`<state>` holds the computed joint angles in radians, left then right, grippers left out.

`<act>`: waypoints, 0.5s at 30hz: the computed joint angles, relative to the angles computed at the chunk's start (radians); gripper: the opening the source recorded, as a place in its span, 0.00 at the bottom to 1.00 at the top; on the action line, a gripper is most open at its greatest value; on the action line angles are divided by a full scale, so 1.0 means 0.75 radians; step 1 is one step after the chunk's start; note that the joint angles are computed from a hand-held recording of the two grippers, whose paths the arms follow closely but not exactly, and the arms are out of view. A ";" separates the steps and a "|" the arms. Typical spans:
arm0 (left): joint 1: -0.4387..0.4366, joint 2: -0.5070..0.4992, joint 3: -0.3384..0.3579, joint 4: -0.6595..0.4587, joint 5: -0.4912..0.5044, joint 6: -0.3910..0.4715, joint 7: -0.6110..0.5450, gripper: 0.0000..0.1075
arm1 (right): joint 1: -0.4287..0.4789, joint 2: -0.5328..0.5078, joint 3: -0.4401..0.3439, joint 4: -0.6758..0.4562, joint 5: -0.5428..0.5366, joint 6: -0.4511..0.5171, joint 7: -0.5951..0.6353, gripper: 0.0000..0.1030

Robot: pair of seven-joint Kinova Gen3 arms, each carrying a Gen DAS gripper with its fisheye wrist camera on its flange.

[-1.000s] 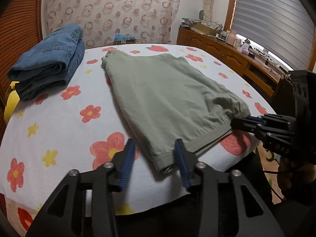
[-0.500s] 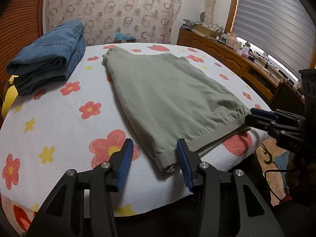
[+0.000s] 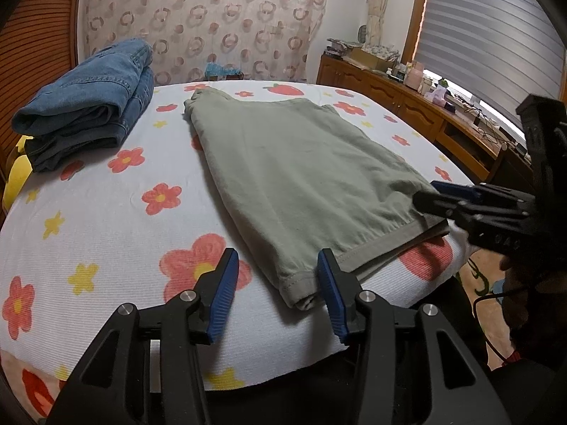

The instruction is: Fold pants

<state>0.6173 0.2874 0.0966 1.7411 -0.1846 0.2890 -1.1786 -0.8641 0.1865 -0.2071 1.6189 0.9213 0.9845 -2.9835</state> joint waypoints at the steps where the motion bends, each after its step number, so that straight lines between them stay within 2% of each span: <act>1: 0.001 0.000 -0.001 0.000 -0.001 -0.002 0.001 0.44 | 0.001 0.009 0.000 -0.009 -0.007 0.008 0.008 0.44; 7: 0.010 -0.003 -0.012 0.012 -0.008 -0.019 0.011 0.44 | 0.003 0.021 0.012 -0.016 -0.042 -0.007 0.013 0.46; 15: -0.003 -0.003 0.001 0.017 -0.003 -0.027 -0.003 0.44 | -0.010 0.018 0.017 0.013 0.001 -0.021 -0.020 0.48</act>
